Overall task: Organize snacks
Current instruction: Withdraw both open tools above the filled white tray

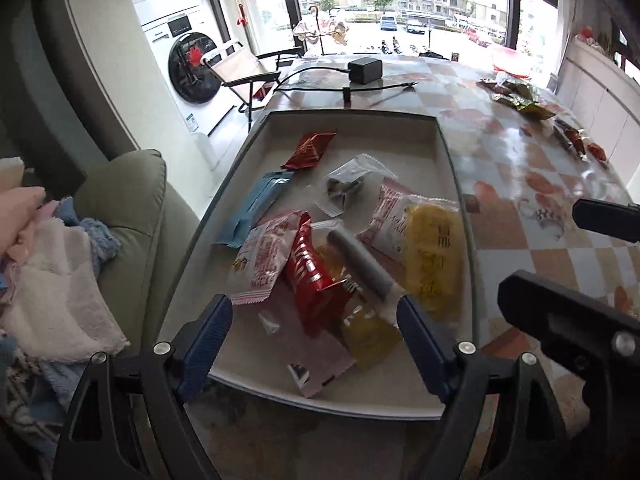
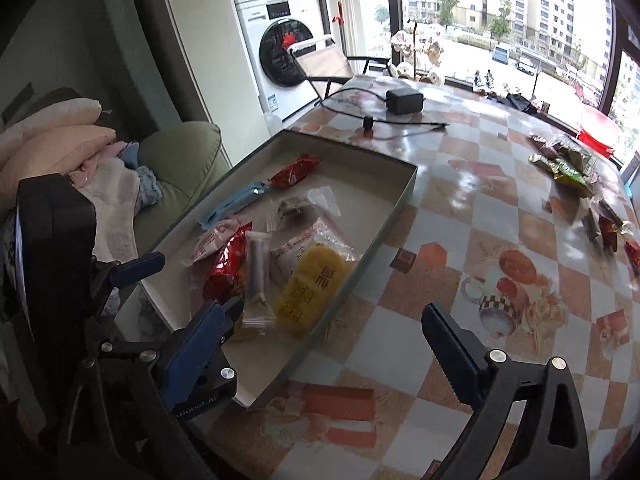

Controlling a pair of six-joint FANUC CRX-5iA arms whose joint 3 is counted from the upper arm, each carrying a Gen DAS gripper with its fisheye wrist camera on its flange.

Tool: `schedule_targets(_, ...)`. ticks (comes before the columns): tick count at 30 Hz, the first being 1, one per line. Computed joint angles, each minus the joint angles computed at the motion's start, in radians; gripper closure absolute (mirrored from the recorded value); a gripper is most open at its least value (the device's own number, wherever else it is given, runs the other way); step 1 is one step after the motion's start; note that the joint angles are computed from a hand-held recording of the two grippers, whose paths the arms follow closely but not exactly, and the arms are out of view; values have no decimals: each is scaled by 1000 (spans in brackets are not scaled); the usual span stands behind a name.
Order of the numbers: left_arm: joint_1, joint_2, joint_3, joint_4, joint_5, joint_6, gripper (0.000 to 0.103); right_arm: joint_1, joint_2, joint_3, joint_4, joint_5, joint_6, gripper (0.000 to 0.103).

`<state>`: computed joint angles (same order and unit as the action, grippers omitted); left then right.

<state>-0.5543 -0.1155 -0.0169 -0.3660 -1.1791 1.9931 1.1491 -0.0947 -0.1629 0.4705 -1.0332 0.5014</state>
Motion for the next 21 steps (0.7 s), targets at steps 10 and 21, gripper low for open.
schedule_targets(10,45,-6,-6,54,-62,-38,16,-13,61,89,-87,-54,106,3)
schedule_targets(21,71,-16,-28,82,-48,-52,16,-16,82,106,-104,-63,126,3)
